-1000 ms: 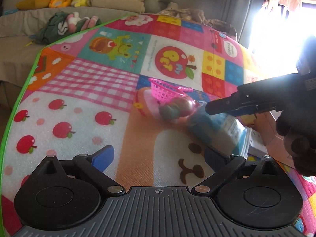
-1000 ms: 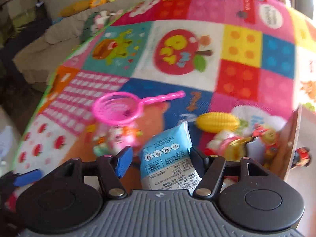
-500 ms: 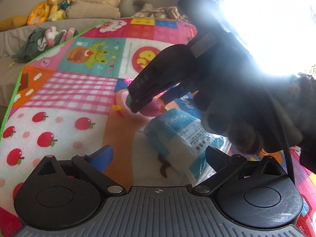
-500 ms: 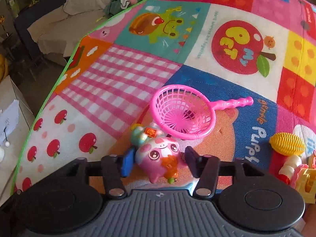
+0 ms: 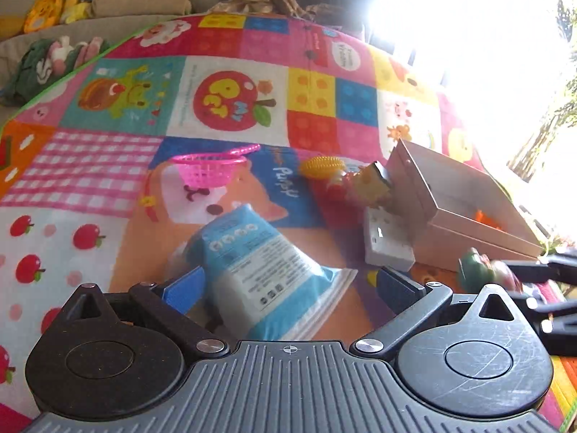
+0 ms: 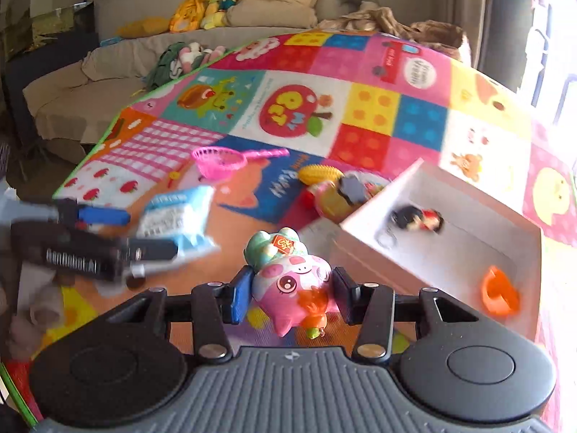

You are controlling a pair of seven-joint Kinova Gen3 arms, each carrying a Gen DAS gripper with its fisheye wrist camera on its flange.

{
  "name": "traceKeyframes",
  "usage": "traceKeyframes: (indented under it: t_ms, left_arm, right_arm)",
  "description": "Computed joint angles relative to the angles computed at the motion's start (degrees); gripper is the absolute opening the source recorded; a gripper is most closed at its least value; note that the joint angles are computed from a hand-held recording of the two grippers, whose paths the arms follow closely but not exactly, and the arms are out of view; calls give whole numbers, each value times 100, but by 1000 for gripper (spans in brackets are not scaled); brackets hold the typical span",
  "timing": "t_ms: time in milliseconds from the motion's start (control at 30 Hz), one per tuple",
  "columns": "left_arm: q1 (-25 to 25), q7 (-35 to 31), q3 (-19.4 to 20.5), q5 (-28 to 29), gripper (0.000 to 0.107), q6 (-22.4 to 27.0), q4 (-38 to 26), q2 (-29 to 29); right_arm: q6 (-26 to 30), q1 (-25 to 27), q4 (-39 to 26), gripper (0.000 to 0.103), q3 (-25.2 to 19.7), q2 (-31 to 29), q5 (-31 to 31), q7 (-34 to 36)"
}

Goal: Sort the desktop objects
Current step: 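Carry the wipes pack and pink pig into the pink box and release both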

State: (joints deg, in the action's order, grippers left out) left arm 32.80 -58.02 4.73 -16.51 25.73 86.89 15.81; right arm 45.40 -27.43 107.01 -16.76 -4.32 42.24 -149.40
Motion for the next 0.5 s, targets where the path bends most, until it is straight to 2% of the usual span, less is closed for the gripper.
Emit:
traceKeyframes:
  t_ms: [100,167,200,267,333,400,467,500]
  left_arm:
    - [796,490,-671,-515,103,699,-780,544]
    - [1198,539,-1135,-470,103,1165,-1273,905]
    - [1289,601,-1228,-516,103,1398,-1477,1045]
    - [1301,804,-1097,-821,103,1838,-1759,1194]
    - [1096,1095,-677,-1227,100,1977,-1736,1168]
    - [1013,1122,-525,-1302,82,2037,-1690,1116]
    - [1032,1203,-525,-1384,71,2006,-1587,1041]
    - [1006,1197,-490,-1384,69,1958,-1519,987]
  right_arm:
    - [135,-20,601,47,-228,-356,98,-661]
    - [80,33,903,47,-379,-507,143,-1062]
    - [48,68,1024,47,-449,-564,188,-1258]
    - [28,132,1220,47,-577,-654,277,-1567]
    - [63,178,1337,47,-685,-706,387,-1800]
    - [91,199,1442,50,-779,-758,503,-2002]
    - [74,216,1495,56,-794,-799,562,-2087]
    - [85,228,1507,60,-825,-807,602,-2156]
